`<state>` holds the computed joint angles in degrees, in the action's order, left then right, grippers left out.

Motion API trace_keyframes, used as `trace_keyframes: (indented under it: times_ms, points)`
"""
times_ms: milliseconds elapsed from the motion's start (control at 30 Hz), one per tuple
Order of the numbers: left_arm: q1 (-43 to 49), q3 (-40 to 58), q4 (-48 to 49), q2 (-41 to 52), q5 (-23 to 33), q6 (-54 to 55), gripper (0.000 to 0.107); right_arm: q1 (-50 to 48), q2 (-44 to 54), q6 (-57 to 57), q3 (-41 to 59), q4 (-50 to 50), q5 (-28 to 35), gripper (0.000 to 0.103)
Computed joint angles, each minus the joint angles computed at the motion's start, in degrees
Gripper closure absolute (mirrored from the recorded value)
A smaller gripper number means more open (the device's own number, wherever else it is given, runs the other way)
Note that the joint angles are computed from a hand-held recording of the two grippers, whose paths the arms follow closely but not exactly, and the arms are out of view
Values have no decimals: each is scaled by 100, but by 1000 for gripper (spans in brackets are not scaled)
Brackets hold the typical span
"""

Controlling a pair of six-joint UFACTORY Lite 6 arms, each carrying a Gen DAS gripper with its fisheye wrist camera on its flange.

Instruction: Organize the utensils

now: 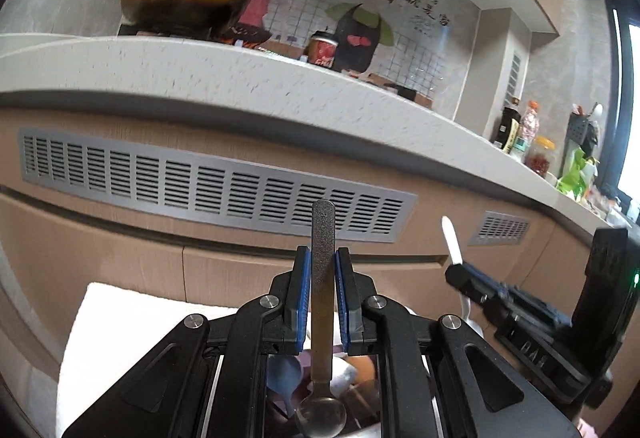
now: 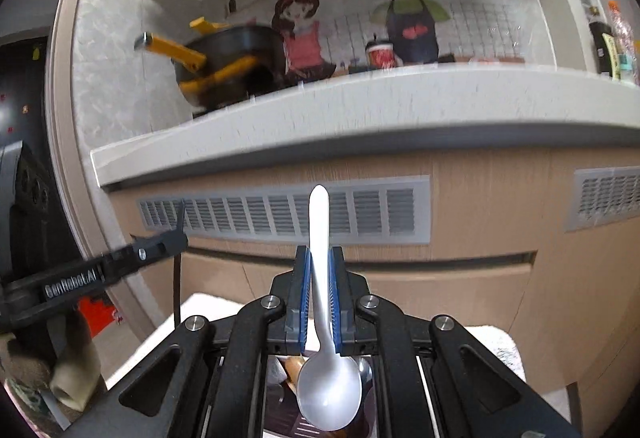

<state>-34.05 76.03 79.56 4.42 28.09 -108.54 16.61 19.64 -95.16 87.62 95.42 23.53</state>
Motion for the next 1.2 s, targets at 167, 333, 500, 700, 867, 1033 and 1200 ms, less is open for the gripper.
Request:
trace_keyframes:
  times_ms: [167, 333, 500, 700, 867, 1033, 1200]
  points:
    - [37, -143, 458, 189, -22, -514, 94, 31, 268, -426, -87, 378, 64, 95]
    - [-14, -623, 528, 149, -163, -804, 92, 55, 340, -511, -379, 387, 115, 90]
    - [-50, -1092, -191, -62, -347, -461, 74, -45, -237, -751, -1258, 666, -84, 41]
    - [-1061, -1661, -924, -819, 829, -175, 47, -243, -1685, 137, -2589, -155, -499, 24]
    - [-2890, -2092, -1219, -1279, 2694, -541, 36, -163, -3471, 2110, -3936, -2148, -923, 10]
    - [-4758, -1989, -1788, -943, 4534, -1320, 20, 132, -5342, 5108, -5338, -5147, -1240, 1]
    - [-5952, -1457, -2264, -194, 5601, -1994, 12, 427, -7031, 8106, -6422, -8028, -763, 0]
